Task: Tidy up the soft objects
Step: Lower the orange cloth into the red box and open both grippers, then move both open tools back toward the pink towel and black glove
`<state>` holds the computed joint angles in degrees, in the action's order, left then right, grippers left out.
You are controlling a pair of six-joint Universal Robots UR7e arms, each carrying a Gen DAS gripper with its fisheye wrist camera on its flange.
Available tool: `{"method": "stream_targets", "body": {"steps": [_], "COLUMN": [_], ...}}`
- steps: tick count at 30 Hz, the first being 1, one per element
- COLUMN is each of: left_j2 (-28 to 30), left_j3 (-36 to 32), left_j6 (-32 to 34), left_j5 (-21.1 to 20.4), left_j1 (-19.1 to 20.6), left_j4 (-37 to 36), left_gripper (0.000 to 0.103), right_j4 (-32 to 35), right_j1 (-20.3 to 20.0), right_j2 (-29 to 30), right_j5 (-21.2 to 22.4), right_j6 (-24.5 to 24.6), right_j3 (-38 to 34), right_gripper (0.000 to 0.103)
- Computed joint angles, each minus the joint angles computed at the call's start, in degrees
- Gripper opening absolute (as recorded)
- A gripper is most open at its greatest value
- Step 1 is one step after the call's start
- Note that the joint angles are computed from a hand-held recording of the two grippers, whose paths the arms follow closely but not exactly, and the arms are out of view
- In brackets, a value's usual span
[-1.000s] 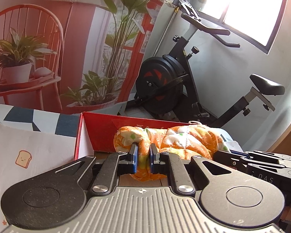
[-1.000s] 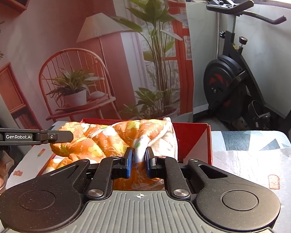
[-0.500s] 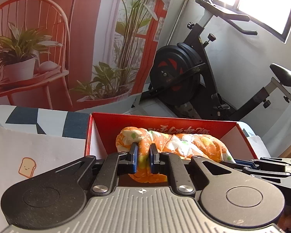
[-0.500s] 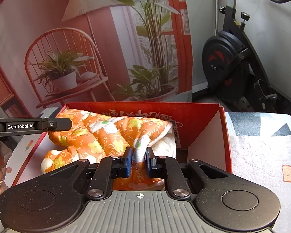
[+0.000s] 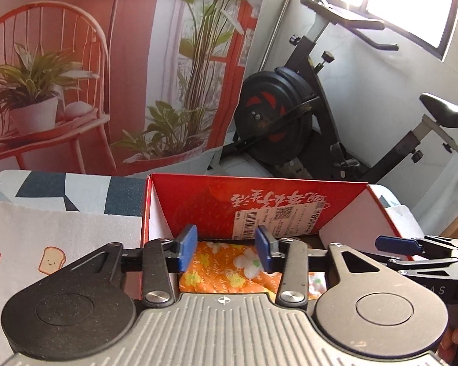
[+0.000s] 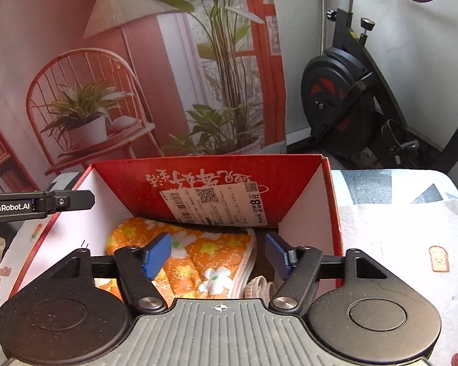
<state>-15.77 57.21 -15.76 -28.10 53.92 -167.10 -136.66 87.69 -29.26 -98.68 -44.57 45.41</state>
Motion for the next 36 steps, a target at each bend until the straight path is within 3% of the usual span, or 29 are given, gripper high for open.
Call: {"method": "stream_targets", "body": {"steps": [1,3,5,16,24,31,36], "left_j2": [-0.35,-1.06,-1.74,-5.85,-6.91,-8.27,-9.07], "left_j3": [1.11,3.2,5.19,14.35,18.99,23.88,27.53], "left_j6": [0.51,0.81,-0.24,-5.88,-6.16,-10.76,-15.39], "left_j5": [-0.01,0.06,0.95,5.06,8.33,9.61,12.12], "left_j1": [-0.45,-1.31,-2.26,-6.81,-10.25,-12.17,-13.47], "left_j4": [-1.75,-4.66,-6.22,-6.69,-10.14,-9.82,-6.73], "left_gripper": [0.059,0.087,0.097,0.101,0.103,0.103,0.103], "right_j4": [-1.32,-4.06,-7.09,-21.62,-26.35,-30.7,-32.0], "right_j1": [-0.04,-0.09,-0.17,-1.24,-2.23,-4.32,-5.53], "right_j2": [-0.87,-2.54,-4.47,-13.78,-19.68,-24.99,-27.79], "right_j5": [0.33,1.17,2.25,7.09,8.28,12.38,12.17], "right_j6": [-0.08,-0.56,-0.86,0.55,0.77,-2.69,-4.23], "right_j3": [1.37,4.11,7.02,20.91,28.99,37.99,43.51], "right_gripper": [0.079,0.094,0.103,0.103,0.103,0.103,0.103]}}
